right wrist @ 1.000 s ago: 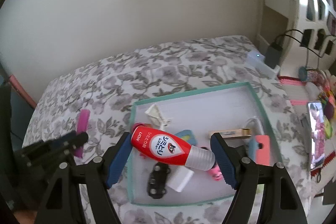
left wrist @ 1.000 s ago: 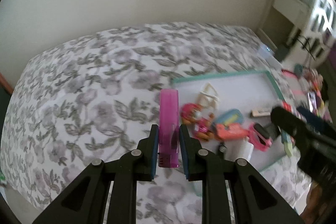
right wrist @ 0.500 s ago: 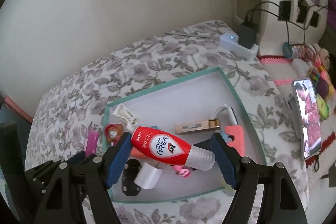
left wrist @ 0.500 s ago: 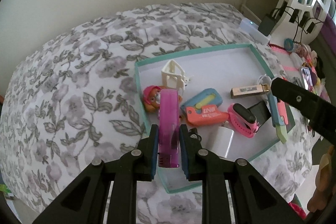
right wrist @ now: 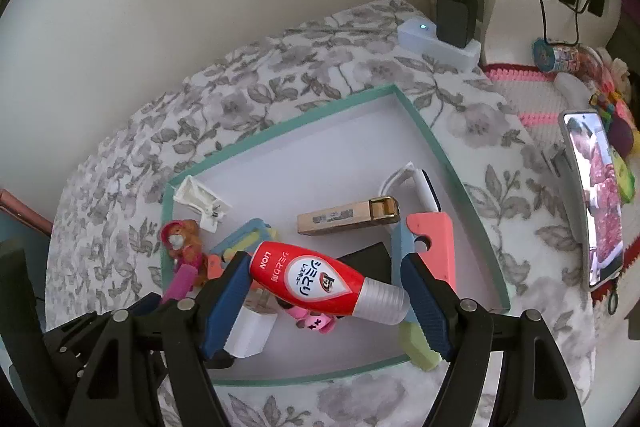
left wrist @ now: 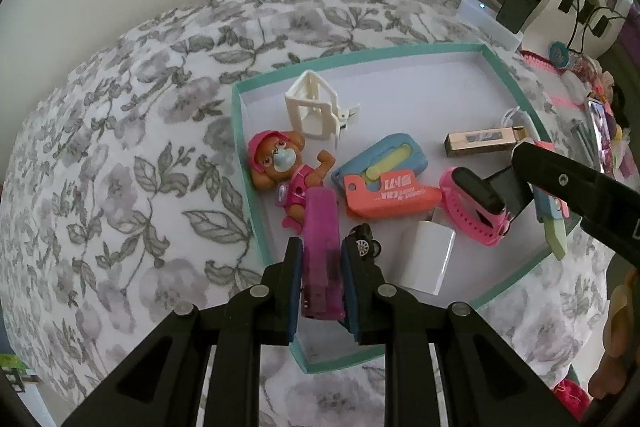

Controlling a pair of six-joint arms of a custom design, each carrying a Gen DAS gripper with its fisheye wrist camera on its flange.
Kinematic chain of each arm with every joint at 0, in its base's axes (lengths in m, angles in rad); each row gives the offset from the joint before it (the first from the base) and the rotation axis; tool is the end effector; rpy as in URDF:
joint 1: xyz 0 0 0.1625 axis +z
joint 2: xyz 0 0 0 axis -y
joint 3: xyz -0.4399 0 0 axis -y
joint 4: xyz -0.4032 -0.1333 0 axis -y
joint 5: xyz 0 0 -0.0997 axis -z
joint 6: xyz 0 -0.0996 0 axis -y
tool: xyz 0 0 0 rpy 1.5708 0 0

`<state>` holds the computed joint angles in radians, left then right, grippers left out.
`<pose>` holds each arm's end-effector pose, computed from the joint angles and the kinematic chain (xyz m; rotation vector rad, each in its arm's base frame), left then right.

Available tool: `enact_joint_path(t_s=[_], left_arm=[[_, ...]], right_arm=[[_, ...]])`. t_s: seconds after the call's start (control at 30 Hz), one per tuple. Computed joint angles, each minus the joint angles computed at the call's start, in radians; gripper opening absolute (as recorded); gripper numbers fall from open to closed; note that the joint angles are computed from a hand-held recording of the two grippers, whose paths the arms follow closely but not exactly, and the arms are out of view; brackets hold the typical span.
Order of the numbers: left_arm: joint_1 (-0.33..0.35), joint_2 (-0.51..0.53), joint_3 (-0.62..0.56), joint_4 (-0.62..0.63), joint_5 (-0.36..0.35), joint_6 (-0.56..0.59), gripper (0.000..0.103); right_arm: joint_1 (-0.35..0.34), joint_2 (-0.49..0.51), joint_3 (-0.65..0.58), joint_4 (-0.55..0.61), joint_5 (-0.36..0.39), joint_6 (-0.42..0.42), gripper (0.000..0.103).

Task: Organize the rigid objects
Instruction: 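Carry the magenta lighter and red glue bottle over the tray with both tools, then lower the lighter and glue bottle into the tray and open both tools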

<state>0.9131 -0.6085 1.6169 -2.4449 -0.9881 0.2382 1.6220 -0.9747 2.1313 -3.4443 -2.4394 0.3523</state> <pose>-0.2568 -0.6402 -0.0229 1.1485 2.2716 0.0085 0.0841 -0.5230 0.1744 -0.7177 -2.1469 1.0259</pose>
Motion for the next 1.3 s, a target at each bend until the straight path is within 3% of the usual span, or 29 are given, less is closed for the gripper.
enact_joint_path(t_s=[0.73, 0.97, 1.3], left_arm=[[0.013, 0.024, -0.031, 0.025, 0.023, -0.032, 0.020], [0.018, 0.020, -0.035, 0.007, 0.032, -0.056, 0.038], [0.023, 0.018, -0.031, -0.074, 0.114, -0.064, 0.060]], right_arm=[[-0.019, 0.013, -0.018, 0.053, -0.002, 0.001, 0.079], [-0.019, 0.018, -0.025, 0.065, -0.011, 0.001, 0.079], [-0.016, 0.024, -0.032, 0.073, -0.015, -0.024, 0.079]])
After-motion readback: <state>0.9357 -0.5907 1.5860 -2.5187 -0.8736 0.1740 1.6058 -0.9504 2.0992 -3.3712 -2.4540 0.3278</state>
